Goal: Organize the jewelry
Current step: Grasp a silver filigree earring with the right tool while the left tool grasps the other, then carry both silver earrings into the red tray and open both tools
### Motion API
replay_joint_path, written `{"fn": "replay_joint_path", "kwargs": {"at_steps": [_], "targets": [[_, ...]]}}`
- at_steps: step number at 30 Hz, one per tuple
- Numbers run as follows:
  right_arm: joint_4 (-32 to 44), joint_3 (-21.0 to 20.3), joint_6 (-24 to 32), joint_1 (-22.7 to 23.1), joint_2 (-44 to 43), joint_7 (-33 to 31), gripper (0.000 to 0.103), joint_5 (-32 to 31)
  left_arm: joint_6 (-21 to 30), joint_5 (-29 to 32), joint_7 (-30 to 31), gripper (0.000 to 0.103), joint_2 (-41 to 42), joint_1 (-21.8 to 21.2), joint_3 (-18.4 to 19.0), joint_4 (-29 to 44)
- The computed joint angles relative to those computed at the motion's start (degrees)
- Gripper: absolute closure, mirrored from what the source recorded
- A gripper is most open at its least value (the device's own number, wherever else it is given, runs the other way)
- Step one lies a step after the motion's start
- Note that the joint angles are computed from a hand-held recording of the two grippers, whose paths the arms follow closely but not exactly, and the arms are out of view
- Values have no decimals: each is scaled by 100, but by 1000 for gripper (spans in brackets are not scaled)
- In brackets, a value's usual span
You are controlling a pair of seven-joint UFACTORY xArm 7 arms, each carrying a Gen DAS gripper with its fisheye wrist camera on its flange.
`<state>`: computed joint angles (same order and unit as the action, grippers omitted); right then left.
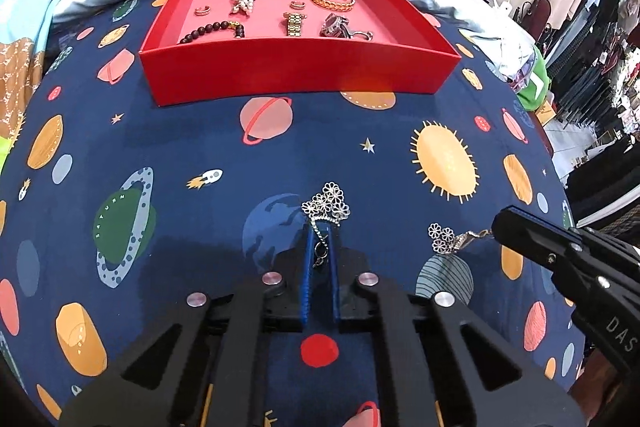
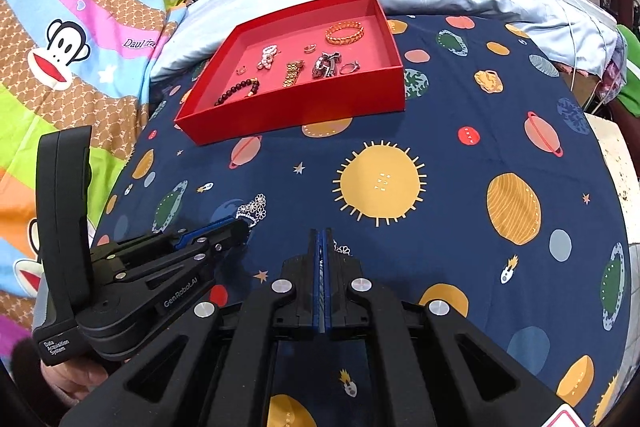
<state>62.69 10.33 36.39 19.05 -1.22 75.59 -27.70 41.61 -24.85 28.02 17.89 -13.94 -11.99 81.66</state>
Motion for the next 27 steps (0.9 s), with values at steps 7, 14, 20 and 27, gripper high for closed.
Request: {"fn": "replay_joint_path", "kwargs": {"at_steps": [7, 14, 20, 27], "targets": [[73, 32, 23, 19, -59, 77, 102, -127, 113, -305, 202, 101, -271, 142, 6, -120], [173, 86, 64, 16, -157, 159, 102, -316, 271, -564, 287, 101, -581, 244, 135, -164], [342, 121, 116, -19, -207, 115, 102, -459, 466, -718, 287, 101, -660, 330, 240, 88], [906, 5, 161, -98, 35, -246, 102, -685, 573, -667, 206, 101, -272, 331, 215, 922]]}}
